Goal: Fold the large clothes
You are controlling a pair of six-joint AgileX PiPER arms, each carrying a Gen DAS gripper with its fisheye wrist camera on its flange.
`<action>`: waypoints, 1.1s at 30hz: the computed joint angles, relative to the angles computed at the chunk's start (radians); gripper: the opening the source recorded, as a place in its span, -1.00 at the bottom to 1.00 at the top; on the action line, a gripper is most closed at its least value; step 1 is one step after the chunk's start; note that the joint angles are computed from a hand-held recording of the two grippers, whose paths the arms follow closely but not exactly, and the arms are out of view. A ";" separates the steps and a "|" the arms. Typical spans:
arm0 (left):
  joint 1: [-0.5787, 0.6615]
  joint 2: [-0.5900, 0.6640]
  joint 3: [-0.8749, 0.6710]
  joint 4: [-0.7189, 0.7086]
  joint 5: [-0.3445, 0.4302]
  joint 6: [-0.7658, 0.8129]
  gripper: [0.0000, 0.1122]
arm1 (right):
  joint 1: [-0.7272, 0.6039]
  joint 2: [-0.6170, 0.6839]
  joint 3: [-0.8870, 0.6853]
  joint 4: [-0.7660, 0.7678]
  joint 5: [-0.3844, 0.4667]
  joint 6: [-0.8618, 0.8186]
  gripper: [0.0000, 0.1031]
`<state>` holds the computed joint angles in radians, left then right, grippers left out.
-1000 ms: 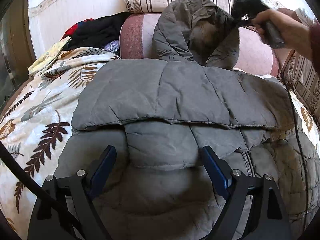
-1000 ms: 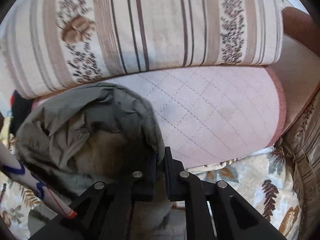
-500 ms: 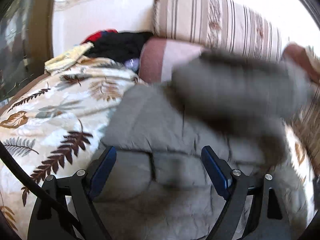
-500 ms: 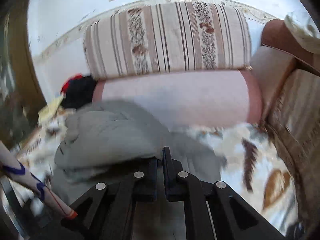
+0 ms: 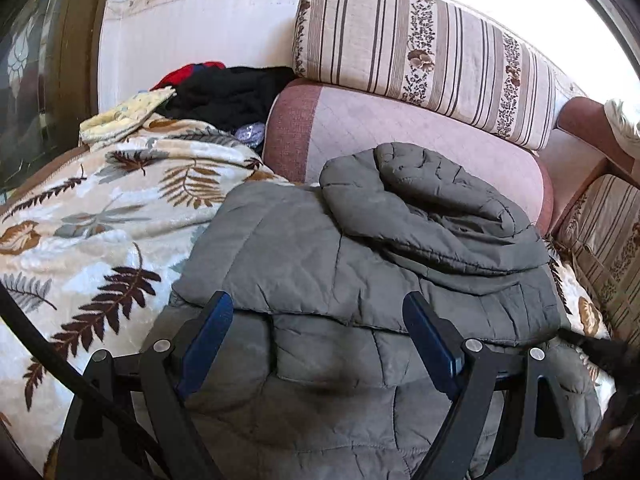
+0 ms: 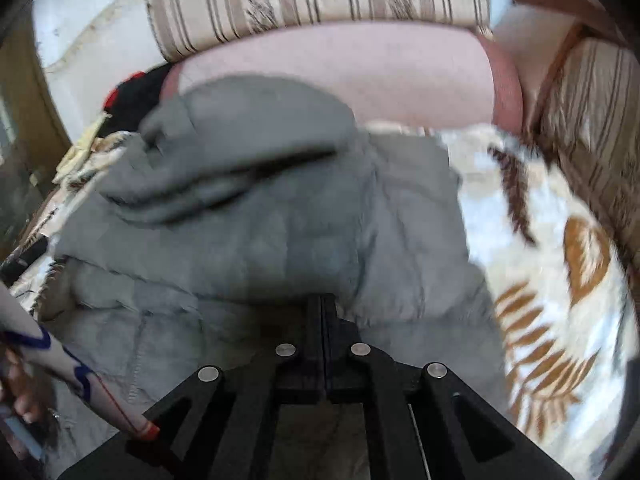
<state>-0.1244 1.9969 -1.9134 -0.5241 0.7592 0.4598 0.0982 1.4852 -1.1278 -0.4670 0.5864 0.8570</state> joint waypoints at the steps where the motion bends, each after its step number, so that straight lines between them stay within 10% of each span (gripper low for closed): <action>1: -0.003 0.005 -0.007 0.010 0.008 -0.006 0.53 | -0.006 -0.017 -0.015 0.028 -0.004 -0.032 -0.97; 7: -0.017 -0.006 0.007 0.042 -0.007 -0.011 0.53 | -0.005 0.077 -0.314 0.136 0.059 -0.193 -0.90; 11: -0.027 0.003 -0.006 0.093 0.001 -0.039 0.53 | 0.018 0.243 -0.557 0.131 0.100 -0.234 -0.18; 16: -0.028 0.032 -0.047 0.148 0.037 -0.079 0.53 | -0.004 0.449 -0.711 0.226 0.212 -0.300 -0.17; 22: -0.031 0.065 -0.097 0.195 0.094 -0.115 0.53 | 0.039 0.442 -0.580 0.131 0.156 -0.256 -0.17; 33: -0.035 -0.027 0.051 0.160 -0.007 -0.055 0.53 | 0.082 -0.031 0.022 0.026 -0.067 -0.037 -0.12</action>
